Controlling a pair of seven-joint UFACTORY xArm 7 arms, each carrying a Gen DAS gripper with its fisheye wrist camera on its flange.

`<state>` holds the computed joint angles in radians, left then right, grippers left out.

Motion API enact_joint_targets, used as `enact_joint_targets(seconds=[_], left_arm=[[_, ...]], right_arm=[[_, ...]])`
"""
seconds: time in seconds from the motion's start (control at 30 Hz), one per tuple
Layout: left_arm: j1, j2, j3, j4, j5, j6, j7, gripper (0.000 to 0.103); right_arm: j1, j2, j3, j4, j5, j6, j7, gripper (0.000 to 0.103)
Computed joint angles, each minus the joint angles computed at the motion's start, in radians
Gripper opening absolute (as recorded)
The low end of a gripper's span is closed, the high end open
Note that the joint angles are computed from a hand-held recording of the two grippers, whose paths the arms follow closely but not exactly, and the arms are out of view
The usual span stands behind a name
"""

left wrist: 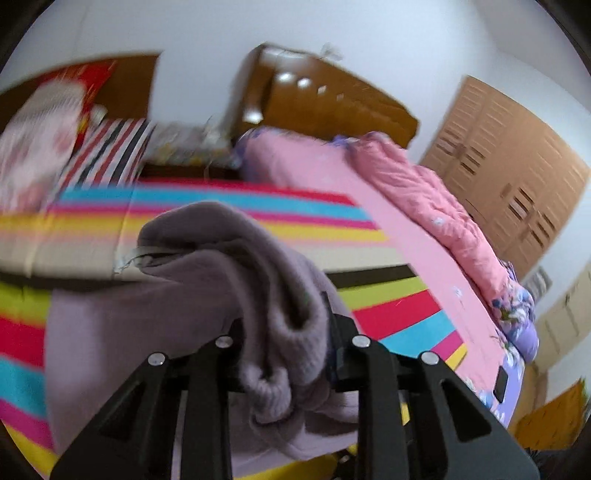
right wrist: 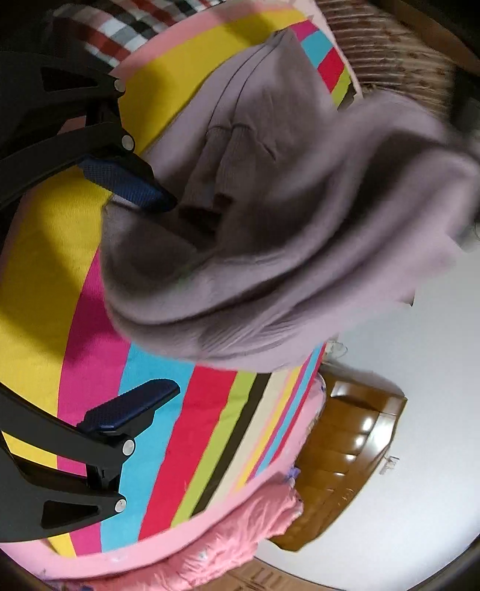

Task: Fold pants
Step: 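Lift the folded lilac bundle with the left gripper and carry it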

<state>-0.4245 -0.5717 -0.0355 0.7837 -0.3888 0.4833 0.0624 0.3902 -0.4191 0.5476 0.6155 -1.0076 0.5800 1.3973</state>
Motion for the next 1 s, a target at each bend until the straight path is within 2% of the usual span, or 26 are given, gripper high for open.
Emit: enact_joint_targets(seconds=[0.07, 0.13, 0.27, 0.37, 0.4, 0.47, 0.5, 0.6, 0.73, 0.8, 0.83, 0.9, 0.93, 1.0], left_arm=[[-0.005, -0.005, 0.006, 0.051, 0.005, 0.004, 0.012, 0.024], [0.009, -0.061, 0.031, 0.032, -0.004, -0.013, 0.019, 0.021], [0.098, -0.299, 0.166, -0.214, -0.034, -0.006, 0.016, 0.021], [0.195, -0.405, 0.282, -0.427, -0.072, 0.013, 0.022, 0.021], [0.202, -0.405, 0.326, -0.481, -0.078, 0.003, 0.031, 0.021], [0.156, -0.474, 0.438, -0.597, -0.161, -0.099, 0.139, 0.021], [0.153, -0.495, 0.448, -0.607, -0.178, -0.106, 0.162, 0.021], [0.201, -0.483, 0.328, -0.578, -0.131, -0.089, 0.11, 0.02], [0.25, -0.553, 0.214, -0.538, -0.071, -0.028, 0.026, 0.02], [0.284, -0.614, 0.197, -0.536, -0.05, 0.029, 0.024, 0.02], [0.266, -0.597, 0.234, -0.526, -0.014, 0.023, -0.006, 0.02], [0.285, -0.541, 0.285, -0.552, -0.021, 0.029, 0.014, 0.021], [0.259, -0.492, 0.315, -0.56, -0.033, -0.001, 0.022, 0.023], [0.19, -0.498, 0.439, -0.608, -0.117, -0.096, 0.13, 0.028]], right_arm=[[0.005, 0.0, 0.015, 0.01, 0.006, 0.041, -0.008, 0.088], [0.01, 0.004, 0.021, 0.016, -0.003, 0.06, -0.007, 0.088], [0.024, 0.027, 0.053, 0.035, -0.061, 0.103, 0.012, 0.088], [0.052, 0.05, 0.034, 0.04, -0.08, 0.102, 0.011, 0.088], [0.058, 0.052, 0.026, 0.042, -0.089, 0.098, 0.016, 0.088], [0.074, 0.061, 0.018, 0.05, -0.092, 0.11, 0.007, 0.088], [0.081, 0.062, 0.014, 0.052, -0.094, 0.117, 0.005, 0.088], [0.1, 0.067, -0.001, 0.058, -0.084, 0.123, -0.004, 0.088], [0.109, 0.062, -0.02, 0.059, -0.066, 0.13, -0.026, 0.088], [0.11, 0.058, -0.028, 0.062, -0.058, 0.128, -0.041, 0.089], [0.109, 0.056, -0.032, 0.06, -0.058, 0.117, -0.044, 0.089], [0.102, 0.06, -0.039, 0.05, -0.062, 0.081, -0.04, 0.089], [0.095, 0.062, -0.036, 0.05, -0.073, 0.076, -0.032, 0.089], [0.093, 0.061, -0.033, 0.051, -0.077, 0.077, -0.038, 0.09]])
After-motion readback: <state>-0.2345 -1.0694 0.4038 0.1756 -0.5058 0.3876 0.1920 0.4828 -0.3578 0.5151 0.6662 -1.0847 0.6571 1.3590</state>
